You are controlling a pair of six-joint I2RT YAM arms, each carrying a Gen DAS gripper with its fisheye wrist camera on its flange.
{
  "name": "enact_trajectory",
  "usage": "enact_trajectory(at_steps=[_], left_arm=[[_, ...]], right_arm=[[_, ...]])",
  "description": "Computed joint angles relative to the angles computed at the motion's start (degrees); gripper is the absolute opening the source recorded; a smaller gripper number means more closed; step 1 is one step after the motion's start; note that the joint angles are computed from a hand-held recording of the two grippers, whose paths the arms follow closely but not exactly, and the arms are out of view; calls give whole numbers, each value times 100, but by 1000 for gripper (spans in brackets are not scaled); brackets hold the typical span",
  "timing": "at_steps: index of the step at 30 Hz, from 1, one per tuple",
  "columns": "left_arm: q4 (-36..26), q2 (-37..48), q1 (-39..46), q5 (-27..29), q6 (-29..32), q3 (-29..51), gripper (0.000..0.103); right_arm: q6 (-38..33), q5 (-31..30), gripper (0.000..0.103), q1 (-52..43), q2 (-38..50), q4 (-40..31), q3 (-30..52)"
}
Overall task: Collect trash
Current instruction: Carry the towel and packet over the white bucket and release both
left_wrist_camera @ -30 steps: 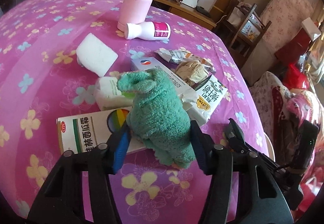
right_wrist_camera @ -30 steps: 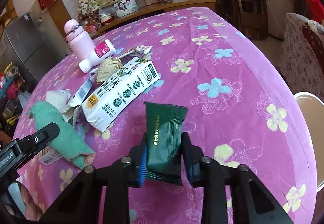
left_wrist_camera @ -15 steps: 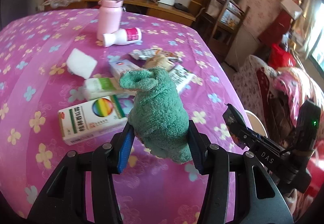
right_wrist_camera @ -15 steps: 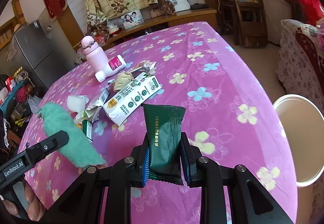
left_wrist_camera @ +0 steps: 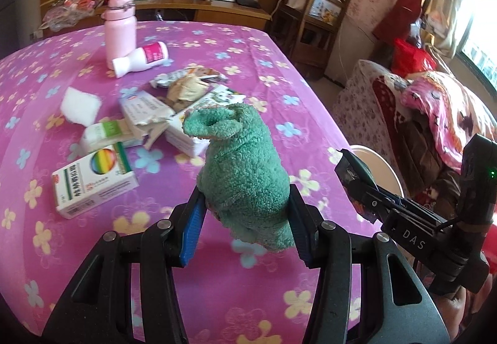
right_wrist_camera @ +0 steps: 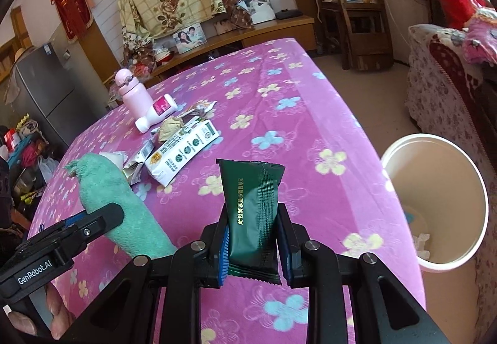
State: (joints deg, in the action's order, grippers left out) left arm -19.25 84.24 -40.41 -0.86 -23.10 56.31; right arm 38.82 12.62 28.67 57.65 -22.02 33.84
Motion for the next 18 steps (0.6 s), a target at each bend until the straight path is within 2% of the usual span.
enact_trajectory(at_steps=[8,18], left_arm=[[-64,536,-467,25,-79,525,49],[-255,1420,-1115,-15,-145,1539,49]], right_arm=[[-202,-175,25,-591,-895,-552,-281],[-1049,-1067,25,-2427,-2014,-1304,-594]])
